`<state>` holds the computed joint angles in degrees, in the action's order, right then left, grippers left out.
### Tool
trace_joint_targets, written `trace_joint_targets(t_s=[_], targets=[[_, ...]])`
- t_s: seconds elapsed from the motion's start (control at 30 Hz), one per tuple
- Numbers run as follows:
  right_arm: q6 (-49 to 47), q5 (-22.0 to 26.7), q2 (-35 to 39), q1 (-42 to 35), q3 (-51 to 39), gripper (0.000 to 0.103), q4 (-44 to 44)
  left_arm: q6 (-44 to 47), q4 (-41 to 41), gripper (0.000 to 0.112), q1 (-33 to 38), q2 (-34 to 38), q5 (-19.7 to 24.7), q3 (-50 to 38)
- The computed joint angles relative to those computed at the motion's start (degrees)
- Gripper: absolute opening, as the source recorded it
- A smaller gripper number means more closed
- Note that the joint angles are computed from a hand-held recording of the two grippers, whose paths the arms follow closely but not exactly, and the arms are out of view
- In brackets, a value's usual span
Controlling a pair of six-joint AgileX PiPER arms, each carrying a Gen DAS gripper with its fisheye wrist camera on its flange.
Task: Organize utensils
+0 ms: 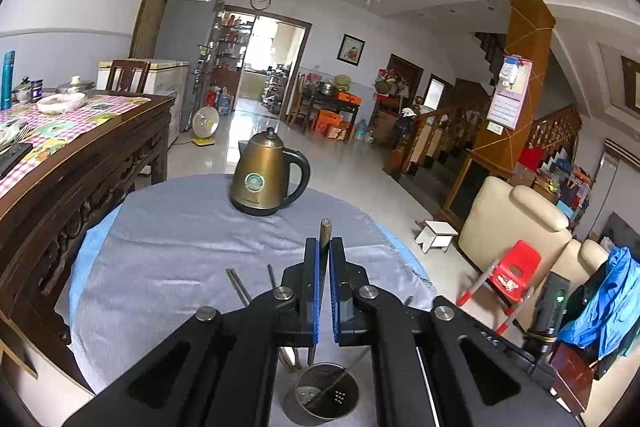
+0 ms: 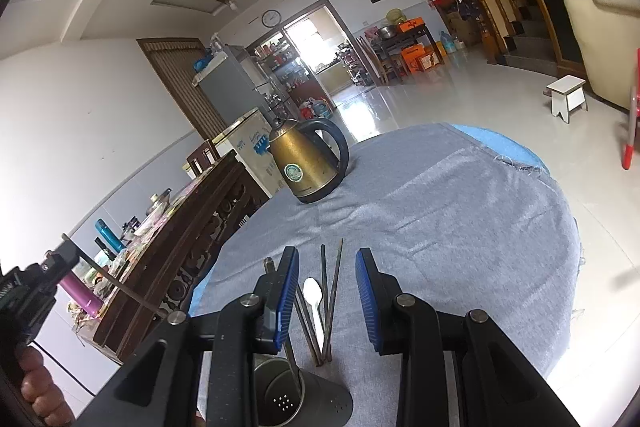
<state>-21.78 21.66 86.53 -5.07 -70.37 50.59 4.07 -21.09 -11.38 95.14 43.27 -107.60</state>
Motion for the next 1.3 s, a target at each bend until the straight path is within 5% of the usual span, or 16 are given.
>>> trace_joint_targets(t_s=[0.5,0.73,0.87,1.3], targets=[[-0.50,0.65,0.17,-0.26,0.18,0.032,1.16,0.60,1.24,0.004,-1.23,-0.32,0.11,0.63],[-1.03,1.56,0.06,-0.40,0.51,0.032,1.04,-5.46,5.40,0.010,-0.41,4.85,7.47,-2.70],[-0.05,1.54,0.42,-1.09,0.76,0.032,0.47,-5.67,2.74,0.020,2.82,3.80,5.77,0.79],[7.92,1.07,3.15,-0.78,0.08,0.032,-6.96,-8.75,5.20,0.027,9.19,3.20,2.29,7.79]])
